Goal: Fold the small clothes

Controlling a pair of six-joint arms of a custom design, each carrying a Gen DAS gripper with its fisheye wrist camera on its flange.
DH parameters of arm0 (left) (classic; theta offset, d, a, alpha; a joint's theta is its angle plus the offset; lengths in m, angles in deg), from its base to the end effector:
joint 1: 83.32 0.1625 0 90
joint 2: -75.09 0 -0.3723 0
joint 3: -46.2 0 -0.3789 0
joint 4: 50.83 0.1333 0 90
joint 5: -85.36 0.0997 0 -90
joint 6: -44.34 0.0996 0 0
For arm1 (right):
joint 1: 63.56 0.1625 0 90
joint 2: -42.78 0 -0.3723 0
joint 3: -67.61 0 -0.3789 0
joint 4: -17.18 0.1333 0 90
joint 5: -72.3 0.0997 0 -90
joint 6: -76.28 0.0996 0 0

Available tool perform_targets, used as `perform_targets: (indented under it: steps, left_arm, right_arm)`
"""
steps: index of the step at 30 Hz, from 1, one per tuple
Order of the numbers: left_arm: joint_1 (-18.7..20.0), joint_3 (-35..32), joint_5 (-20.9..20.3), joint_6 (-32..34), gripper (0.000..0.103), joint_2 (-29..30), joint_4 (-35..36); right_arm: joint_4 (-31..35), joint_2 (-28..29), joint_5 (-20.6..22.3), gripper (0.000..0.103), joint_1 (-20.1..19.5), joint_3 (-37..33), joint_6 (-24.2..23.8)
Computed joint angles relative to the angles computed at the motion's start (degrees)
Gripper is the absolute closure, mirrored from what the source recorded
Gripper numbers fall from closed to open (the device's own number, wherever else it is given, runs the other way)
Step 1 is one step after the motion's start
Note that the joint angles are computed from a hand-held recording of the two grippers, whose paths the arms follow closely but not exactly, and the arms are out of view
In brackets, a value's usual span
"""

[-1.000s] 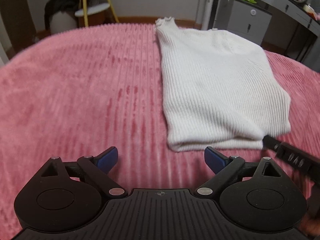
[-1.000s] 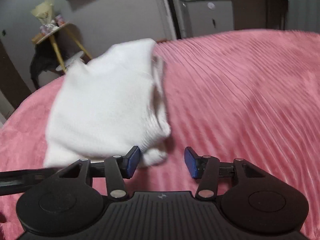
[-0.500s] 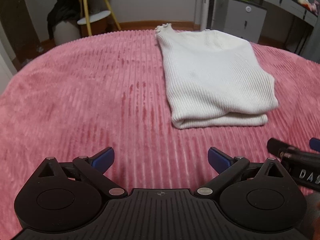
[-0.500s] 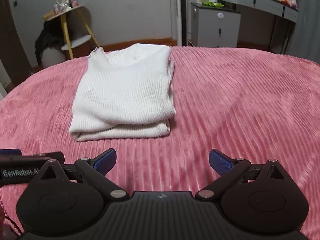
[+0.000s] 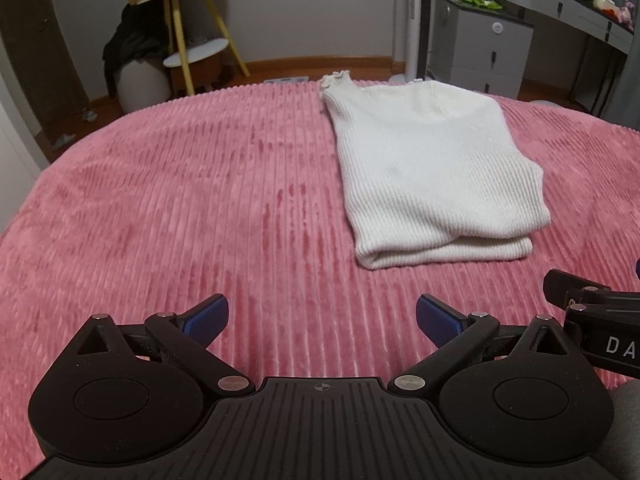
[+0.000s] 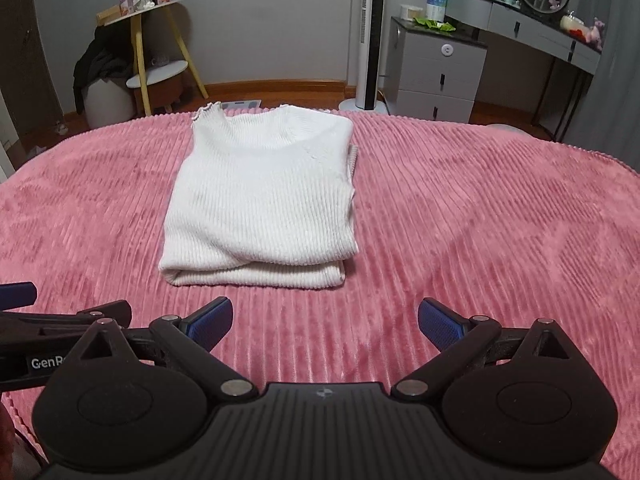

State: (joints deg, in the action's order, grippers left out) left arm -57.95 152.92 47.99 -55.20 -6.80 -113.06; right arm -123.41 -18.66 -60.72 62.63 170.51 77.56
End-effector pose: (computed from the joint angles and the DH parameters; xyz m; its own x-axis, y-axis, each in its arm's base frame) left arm -0.2785 -0.3672 0.2560 -0.5927 -0.3924 -0.7034 0.2152 0.7645 -0.6077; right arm 0.3904 -0.4230 0.1826 -0.6668 -0.3264 0.6699 -0.5682 0.8043 -0.1737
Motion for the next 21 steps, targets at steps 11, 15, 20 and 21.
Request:
perform_targets:
  steps: [11, 15, 20, 21]
  left_arm:
    - [-0.4, 0.4, 0.5, 0.5, 0.000, -0.3, -0.9]
    - [-0.4, 0.4, 0.6, 1.1, 0.000, -0.3, -1.2]
    - [-0.4, 0.4, 0.6, 1.2, 0.000, -0.3, -1.2]
    - [-0.4, 0.5, 0.7, 1.3, 0.000, -0.3, -1.3]
  right_arm:
    - [1.2, -0.6, -0.2, 0.004, 0.1, -0.2, 1.6]
    - [0.7, -0.6, -0.1, 0.004, 0.1, -0.2, 1.6]
    - [0.6, -0.5, -0.2, 0.004, 0.2, -0.2, 1.4]
    - [0.7, -0.5, -0.2, 0.004, 0.2, -0.2, 1.5]
